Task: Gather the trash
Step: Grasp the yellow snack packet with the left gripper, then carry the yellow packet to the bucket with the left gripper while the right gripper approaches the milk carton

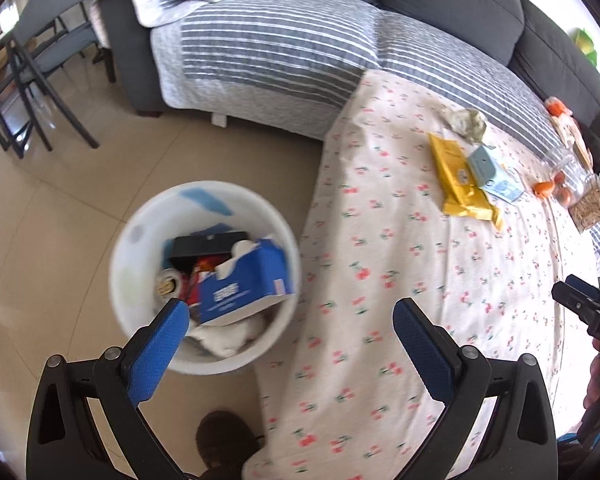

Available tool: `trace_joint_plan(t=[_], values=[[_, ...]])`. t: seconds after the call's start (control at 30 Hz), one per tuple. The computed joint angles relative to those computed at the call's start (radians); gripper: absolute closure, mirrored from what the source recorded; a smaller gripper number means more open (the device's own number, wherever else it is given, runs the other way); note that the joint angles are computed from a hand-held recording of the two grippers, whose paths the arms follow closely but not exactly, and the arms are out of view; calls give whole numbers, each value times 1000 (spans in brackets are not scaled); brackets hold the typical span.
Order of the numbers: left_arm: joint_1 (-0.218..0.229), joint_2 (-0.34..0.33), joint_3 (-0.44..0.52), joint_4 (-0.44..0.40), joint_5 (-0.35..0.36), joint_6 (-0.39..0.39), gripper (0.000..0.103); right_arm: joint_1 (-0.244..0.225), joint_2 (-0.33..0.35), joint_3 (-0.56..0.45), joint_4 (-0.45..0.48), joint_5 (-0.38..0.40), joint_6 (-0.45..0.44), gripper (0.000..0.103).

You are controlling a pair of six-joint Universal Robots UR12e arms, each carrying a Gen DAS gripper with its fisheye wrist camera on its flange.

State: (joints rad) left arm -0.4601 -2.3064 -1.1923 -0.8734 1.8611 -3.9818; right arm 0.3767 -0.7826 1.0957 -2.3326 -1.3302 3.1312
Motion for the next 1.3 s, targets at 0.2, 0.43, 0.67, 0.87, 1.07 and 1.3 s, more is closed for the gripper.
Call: trace_joint_plan(t=[0.2,0.43,0.67,0.87,1.07,1.3], values=[[-7,-113,195,-70,-68,15,0,-47,-25,36,-2,-25,44,15],[-20,-270,442,-73,-67,70,1,-88,-41,57,13,-59,39,15],[-21,-416,664,-112,-70,99,6,-114,-41,69,15,-92,63,15],[-12,-489,763,-95,-91,107,17,-124,-32,60,35,-86,19,15],[-18,-541,861,-161,-63,150,35,-132,-26,53,49,-76,11,15],[-12,-450,704,-109,-154,156,54,-129,-17,40,61,-87,8,15]])
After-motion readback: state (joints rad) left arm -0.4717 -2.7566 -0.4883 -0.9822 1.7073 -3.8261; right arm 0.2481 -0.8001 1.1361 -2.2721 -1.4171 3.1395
